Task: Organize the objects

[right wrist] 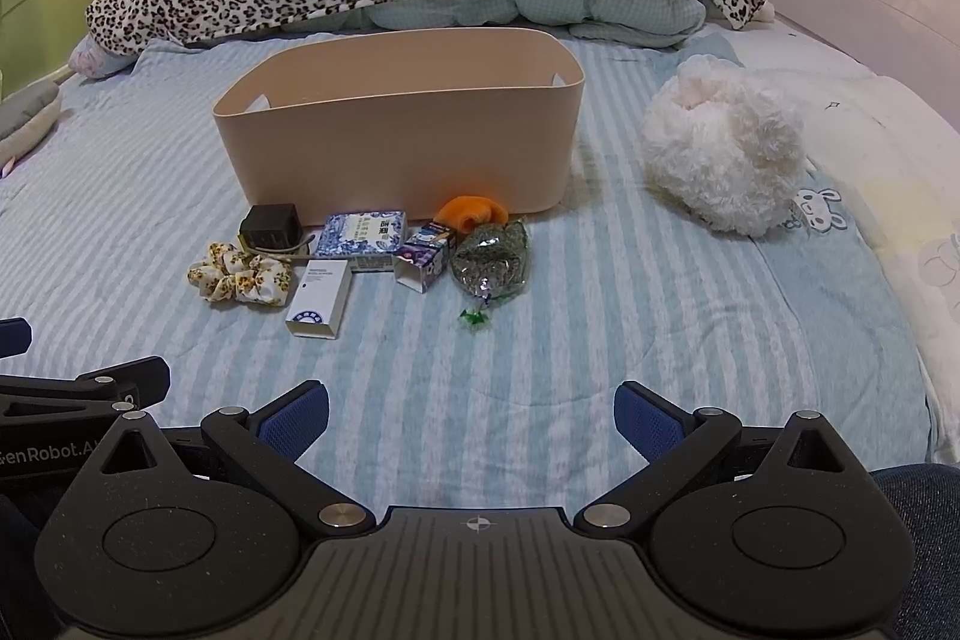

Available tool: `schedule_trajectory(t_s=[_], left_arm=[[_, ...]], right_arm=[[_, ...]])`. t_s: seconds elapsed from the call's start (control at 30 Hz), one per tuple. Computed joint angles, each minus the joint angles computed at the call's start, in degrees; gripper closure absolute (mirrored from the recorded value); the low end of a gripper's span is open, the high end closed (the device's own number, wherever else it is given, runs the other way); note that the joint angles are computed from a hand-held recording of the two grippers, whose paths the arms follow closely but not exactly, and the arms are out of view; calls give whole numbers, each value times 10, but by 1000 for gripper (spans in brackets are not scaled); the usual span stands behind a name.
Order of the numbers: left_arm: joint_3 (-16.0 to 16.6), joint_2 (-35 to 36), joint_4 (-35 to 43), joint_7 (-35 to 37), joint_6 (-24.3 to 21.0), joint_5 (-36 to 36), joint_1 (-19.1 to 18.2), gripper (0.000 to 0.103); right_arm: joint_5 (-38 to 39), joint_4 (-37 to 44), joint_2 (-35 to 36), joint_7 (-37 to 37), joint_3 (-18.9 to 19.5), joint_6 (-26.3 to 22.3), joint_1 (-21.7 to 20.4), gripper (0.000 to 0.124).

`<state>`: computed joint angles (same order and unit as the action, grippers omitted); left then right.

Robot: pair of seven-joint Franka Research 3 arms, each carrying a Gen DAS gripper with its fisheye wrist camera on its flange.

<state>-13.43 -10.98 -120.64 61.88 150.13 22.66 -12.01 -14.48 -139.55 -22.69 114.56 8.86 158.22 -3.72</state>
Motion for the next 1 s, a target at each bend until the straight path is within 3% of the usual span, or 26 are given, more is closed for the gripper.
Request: schedule_trajectory(t_s=[0.67,1.0], left_arm=[[7,19,17,23,3,-23,0,0],[13,86,101,47,-21,-8,11,0]], right_arm=[[-5,12,12,4,-3,-9,0,21],[-30,82,73,-4,-21,-31,6,21]])
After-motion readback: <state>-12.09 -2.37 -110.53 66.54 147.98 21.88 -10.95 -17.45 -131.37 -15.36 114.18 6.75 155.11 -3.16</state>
